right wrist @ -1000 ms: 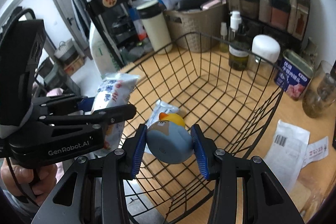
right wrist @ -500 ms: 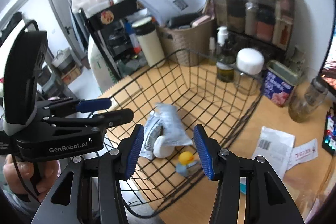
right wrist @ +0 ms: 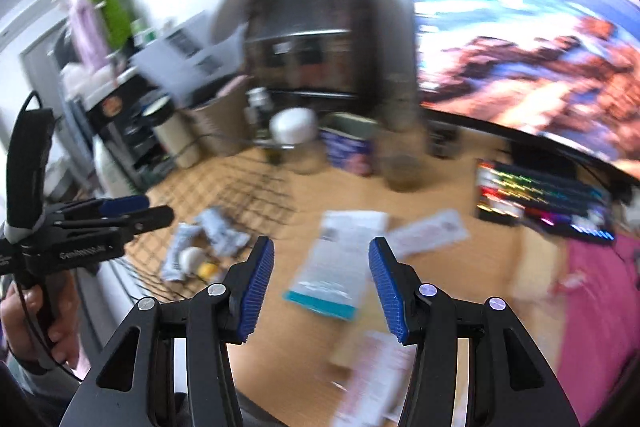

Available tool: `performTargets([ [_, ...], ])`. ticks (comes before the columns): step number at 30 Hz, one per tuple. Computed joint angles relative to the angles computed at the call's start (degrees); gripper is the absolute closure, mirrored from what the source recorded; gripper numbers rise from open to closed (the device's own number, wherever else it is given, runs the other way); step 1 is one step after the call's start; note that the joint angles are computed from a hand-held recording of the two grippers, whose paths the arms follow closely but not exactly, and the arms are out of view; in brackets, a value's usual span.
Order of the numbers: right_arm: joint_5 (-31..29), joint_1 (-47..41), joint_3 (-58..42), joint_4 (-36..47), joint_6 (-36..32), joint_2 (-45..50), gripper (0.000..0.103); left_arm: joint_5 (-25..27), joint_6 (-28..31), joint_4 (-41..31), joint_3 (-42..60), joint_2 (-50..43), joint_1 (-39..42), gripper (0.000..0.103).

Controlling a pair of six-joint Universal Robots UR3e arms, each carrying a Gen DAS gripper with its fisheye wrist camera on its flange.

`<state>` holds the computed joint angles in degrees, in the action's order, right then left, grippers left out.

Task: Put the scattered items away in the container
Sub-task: 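Move the left tool back over the bagged bread slices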

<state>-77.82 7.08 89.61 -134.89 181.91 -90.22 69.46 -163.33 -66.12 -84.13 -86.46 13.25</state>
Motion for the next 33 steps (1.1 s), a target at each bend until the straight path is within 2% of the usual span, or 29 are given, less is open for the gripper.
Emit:
performTargets([
  [6,3.45,-13.58,13.27,4.35,-4.46,-16.33,0.052,3.29,-3.44,1.29,3.89,-4.80,-10.96,0.040],
  [12,9.45,-26.09,20.65,11.15,-10.52,-26.82,0.052,4.98,-4.69,-0.19,8.11,-9.22,-17.53,0.040],
  [18,14.50,-33.80,23.78,15.06,-14.85,-31.37,0.052,-3.77,-1.80,-12.00,14.33,-16.36,-19.75,0.040],
  [25,17.13,-38.66,25.81,17.36,-17.67,-33.95,0.052,-6.19,-3.49,-20.47,18.59,-26.45,-24.19,0.040],
  [33,18.90,-42.10,27.18,17.60,-20.43,-33.05,0.052,-7.28,-6.58,-20.77,22.38,-31.21,-27.23,0.037],
])
